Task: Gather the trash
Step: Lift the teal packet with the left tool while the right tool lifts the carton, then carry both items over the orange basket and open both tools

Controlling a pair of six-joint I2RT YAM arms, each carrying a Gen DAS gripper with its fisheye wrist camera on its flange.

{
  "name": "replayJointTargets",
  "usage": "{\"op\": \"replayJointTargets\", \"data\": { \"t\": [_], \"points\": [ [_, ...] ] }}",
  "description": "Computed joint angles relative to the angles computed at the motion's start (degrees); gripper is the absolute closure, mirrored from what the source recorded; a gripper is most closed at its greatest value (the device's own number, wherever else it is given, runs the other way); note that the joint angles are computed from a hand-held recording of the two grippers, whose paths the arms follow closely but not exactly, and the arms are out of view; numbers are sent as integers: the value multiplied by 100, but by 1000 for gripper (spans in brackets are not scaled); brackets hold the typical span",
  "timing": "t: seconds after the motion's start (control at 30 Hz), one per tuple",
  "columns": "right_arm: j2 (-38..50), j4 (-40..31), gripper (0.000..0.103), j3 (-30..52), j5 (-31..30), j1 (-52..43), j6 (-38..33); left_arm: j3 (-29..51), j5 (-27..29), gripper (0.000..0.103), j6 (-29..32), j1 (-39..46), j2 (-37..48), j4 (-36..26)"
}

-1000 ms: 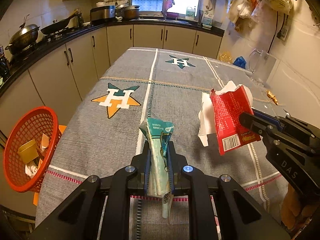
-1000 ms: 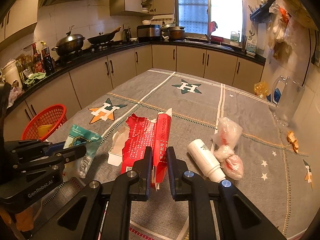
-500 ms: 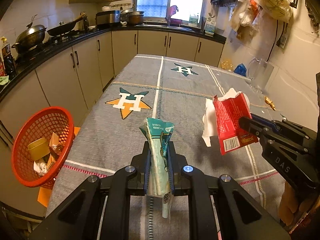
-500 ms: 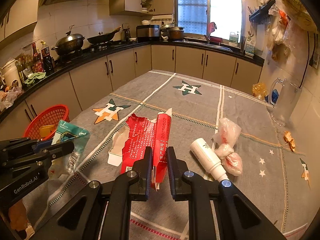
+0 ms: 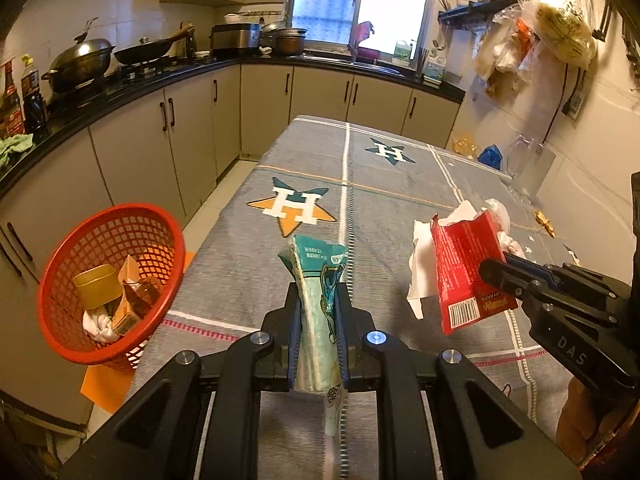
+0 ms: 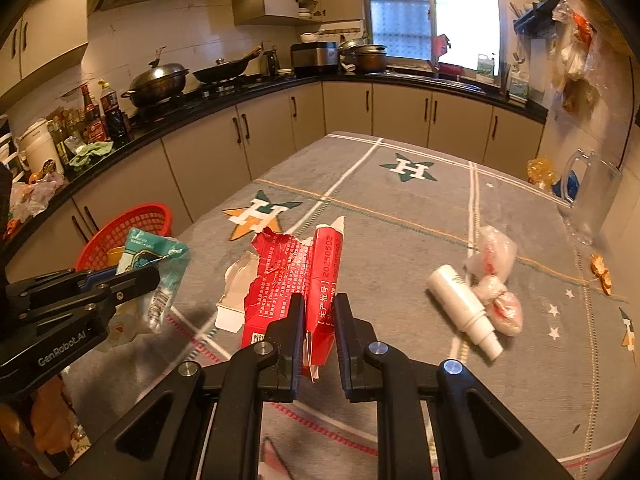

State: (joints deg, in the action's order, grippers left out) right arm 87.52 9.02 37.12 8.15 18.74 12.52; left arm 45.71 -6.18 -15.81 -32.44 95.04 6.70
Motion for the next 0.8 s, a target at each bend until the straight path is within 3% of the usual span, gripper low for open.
{"op": "replayJointTargets", "data": {
  "t": [0.43,0.8],
  "points": [
    [502,-284,87,680,188,689,121,-500,451,89,74,900,-346,283],
    [1473,-814,87,2106,301,1414,126,-743,1034,88,290,2246,-487,484]
  ]
}}
